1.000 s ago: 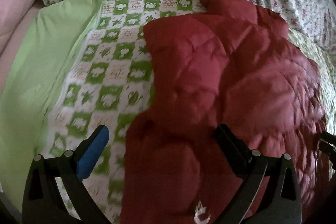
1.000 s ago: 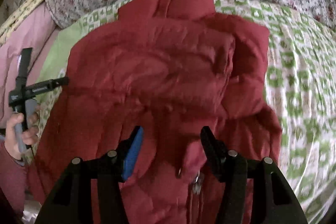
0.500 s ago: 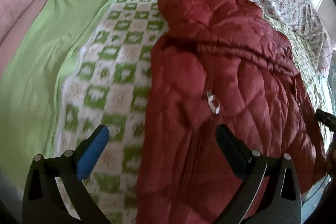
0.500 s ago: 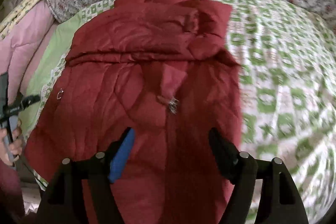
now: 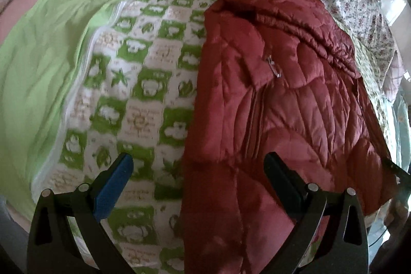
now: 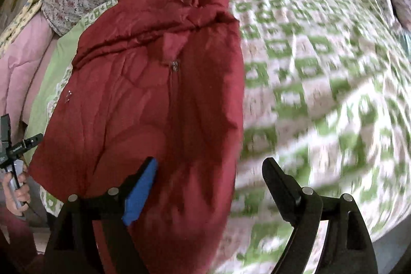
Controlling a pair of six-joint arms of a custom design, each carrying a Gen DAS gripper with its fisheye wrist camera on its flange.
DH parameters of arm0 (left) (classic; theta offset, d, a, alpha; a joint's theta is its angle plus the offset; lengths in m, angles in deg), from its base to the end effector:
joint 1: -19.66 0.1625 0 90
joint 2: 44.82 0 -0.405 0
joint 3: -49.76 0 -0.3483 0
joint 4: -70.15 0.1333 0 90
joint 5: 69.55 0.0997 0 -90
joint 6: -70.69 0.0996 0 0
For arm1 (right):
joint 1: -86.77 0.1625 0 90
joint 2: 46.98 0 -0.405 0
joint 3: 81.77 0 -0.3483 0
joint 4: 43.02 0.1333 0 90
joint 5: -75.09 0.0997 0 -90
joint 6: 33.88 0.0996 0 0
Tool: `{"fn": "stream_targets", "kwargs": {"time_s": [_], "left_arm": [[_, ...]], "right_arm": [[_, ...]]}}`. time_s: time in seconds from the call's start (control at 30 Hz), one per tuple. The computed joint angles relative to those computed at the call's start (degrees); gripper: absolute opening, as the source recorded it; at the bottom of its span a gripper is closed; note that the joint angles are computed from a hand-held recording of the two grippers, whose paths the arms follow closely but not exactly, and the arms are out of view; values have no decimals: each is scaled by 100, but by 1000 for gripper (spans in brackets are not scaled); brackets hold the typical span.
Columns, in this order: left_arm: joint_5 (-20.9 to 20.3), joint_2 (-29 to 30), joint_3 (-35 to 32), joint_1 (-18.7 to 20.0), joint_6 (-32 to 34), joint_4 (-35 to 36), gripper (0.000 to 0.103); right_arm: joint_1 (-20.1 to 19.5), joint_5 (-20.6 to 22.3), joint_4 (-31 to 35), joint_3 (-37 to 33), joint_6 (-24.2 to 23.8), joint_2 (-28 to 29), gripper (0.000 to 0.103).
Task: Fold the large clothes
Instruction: 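Lay the folded jacket down and open both grippers, then grasp the jacket's hem edge with both grippers and lift it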
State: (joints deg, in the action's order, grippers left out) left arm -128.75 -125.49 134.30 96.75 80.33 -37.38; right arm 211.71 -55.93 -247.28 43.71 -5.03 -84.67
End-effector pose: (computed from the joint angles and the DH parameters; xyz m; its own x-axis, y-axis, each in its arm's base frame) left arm 0.0612 -0.5580 0.4790 -0.8157 0.2316 -0.5301 0.3588 0.9214 -0.1495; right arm 0.3172 -0.3354 0.0392 -0.9359 0.1857 0.2995 -0.0698 0.7355 -0.6739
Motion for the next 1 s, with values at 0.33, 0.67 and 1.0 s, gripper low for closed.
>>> {"fn": "stream_targets", "kwargs": {"time_s": [0.33,0.67,1.0], "left_arm": [[-253,-151,29,135,39,321,103],[-259,-336,250,115,161,444,103],[-653,-401,363,129,201,491,79]], "right_arm": [[328,-42,-820,180,241,336,85],[280,386,-1253,178,106,555,64],[153,719,-1781,244,-25,719,62]]}}
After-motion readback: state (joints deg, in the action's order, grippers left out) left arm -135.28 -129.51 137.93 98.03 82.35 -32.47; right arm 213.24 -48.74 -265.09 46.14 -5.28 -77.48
